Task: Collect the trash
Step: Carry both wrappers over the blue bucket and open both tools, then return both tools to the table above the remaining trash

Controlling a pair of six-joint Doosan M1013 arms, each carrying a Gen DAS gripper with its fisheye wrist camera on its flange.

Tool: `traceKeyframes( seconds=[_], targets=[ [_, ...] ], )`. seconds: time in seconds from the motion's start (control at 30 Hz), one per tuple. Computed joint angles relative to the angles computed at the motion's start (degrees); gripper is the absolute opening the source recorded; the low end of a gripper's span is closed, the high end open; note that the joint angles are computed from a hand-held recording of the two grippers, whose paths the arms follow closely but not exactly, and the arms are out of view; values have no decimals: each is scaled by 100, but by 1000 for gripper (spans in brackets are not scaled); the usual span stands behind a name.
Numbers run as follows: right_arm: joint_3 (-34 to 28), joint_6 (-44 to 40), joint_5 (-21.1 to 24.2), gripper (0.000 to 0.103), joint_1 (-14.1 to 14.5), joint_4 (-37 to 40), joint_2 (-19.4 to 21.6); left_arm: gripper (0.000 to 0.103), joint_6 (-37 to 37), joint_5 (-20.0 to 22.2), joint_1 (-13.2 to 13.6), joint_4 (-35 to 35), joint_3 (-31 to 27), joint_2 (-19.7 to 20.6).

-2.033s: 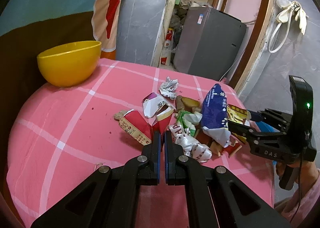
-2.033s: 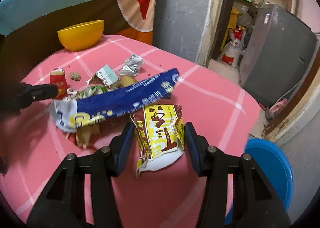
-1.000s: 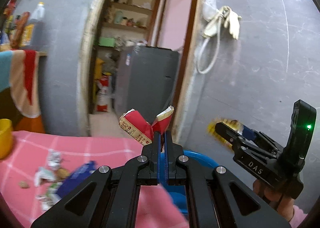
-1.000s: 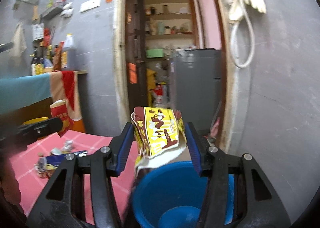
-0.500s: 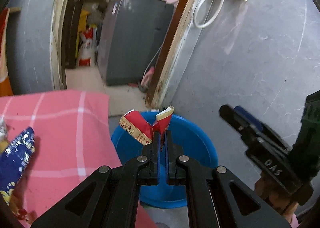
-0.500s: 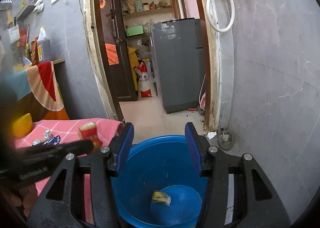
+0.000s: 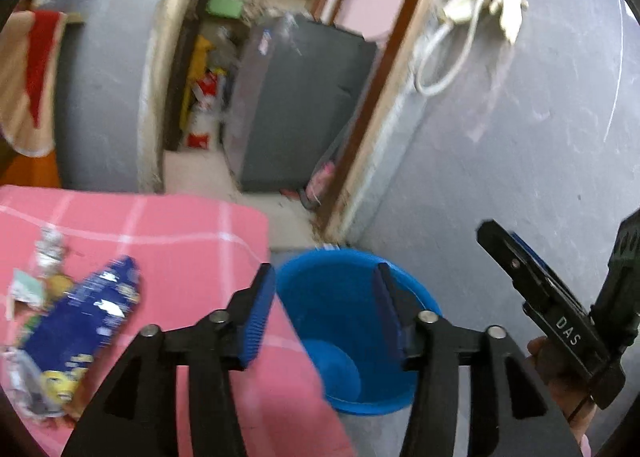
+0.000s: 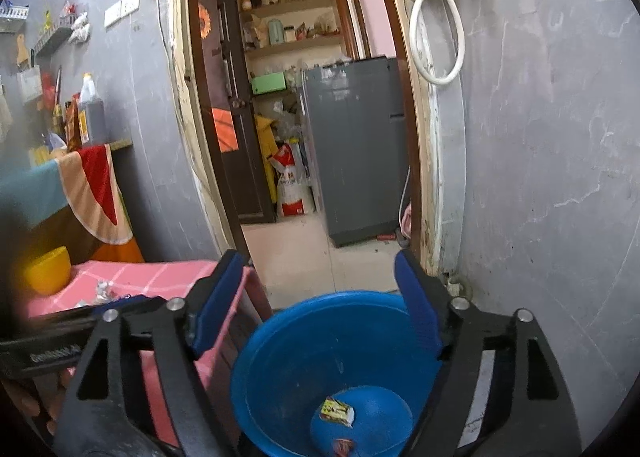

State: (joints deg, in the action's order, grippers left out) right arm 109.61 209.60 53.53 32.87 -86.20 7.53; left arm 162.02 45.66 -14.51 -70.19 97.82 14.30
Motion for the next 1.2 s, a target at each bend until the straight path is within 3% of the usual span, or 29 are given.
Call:
traceKeyframes(
  seconds=[0.13,0.27,0.33,0.5,0.77,1.2],
  targets=[
    [-55,310,205,91,121,-410,55,65,524,-408,199,-695,180,-181],
    [-102,599,352,101,240,-864,124,95,1224,-816,399,-1536,388,-335],
    [-144,710,384,103,290,-1088,172,101,1625,-1005,488,-1971,510,-403],
    [-289,748,382,103,414,-1528,319,101,2569,-1385,699,-2776,774,-574],
    [-579,460,141,103,567,-1917,584,101,3995,-1562,1034,-3870,1036,-644],
    [-1081,-119,-851,103,513,-1326,924,101,4601,-1768,1417,-4178,1172,-546]
  ],
)
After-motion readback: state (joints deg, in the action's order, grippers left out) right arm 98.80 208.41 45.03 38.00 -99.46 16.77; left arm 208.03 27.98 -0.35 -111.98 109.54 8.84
